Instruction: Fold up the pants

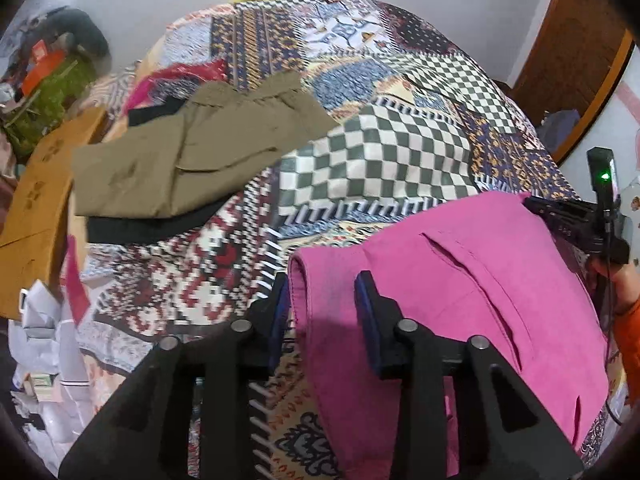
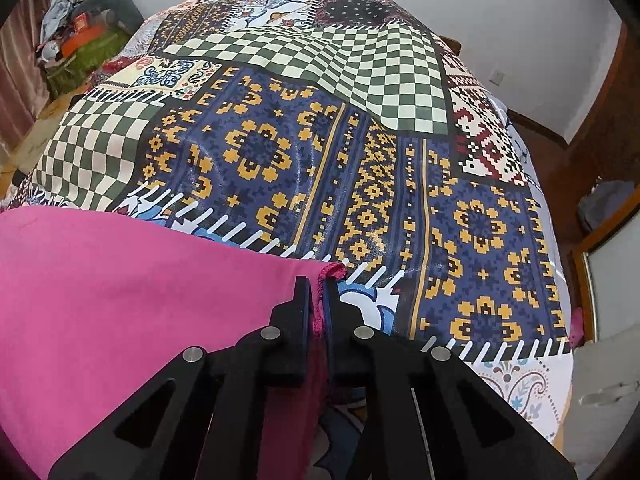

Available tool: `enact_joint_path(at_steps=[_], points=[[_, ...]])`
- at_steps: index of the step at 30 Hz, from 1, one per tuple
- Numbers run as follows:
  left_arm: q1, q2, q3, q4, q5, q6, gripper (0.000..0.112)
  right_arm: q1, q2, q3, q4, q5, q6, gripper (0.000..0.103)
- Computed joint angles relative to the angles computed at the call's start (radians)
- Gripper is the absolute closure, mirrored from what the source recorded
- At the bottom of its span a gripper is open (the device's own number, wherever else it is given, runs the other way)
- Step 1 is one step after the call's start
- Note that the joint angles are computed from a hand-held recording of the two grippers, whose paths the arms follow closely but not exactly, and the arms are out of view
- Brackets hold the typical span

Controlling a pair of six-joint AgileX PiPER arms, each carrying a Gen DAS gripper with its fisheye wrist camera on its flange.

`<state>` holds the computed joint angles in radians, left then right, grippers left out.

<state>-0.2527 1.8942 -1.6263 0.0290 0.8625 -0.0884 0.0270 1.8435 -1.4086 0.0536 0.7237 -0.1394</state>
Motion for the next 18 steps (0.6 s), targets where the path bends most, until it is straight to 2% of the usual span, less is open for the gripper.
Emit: enact_joint_path(at_steps=[2,3,7,10,12,15,18], points=[[-0.019,-0.013,0.009,0.157,0.002,-0.112,0.074,0.007,-0.008,-0.013,-0.041,0.027,0.03,0.097],[-0.01,-0.02,0.01,0.177,0.007,-0.12,0.074,0.013,-0.012,-0.024,-0.073,0.042,0.056,0.096],[0.059,-0.039,-0.021,0.063,0.047,-0.044,0.074,-0.003,-0.046,-0.059,-0.041,0.099,0.04,0.092],[0.071,-0.05,-0.052,0.025,0.068,-0.025,0.066,-0.003,-0.106,-0.065,0.011,0.121,0.009,0.076],[0.069,-0.059,-0.067,-0.013,0.073,-0.007,0.061,0.01,-0.154,-0.063,0.052,0.123,-0.012,0.062],[0.039,-0.048,-0.102,-0.034,0.087,0.016,0.055,0.036,-0.193,-0.075,0.135,0.134,-0.054,0.054],[0.006,-0.034,-0.124,-0.039,0.095,0.042,0.047,0.064,-0.194,-0.105,0.238,0.172,-0.104,0.052]])
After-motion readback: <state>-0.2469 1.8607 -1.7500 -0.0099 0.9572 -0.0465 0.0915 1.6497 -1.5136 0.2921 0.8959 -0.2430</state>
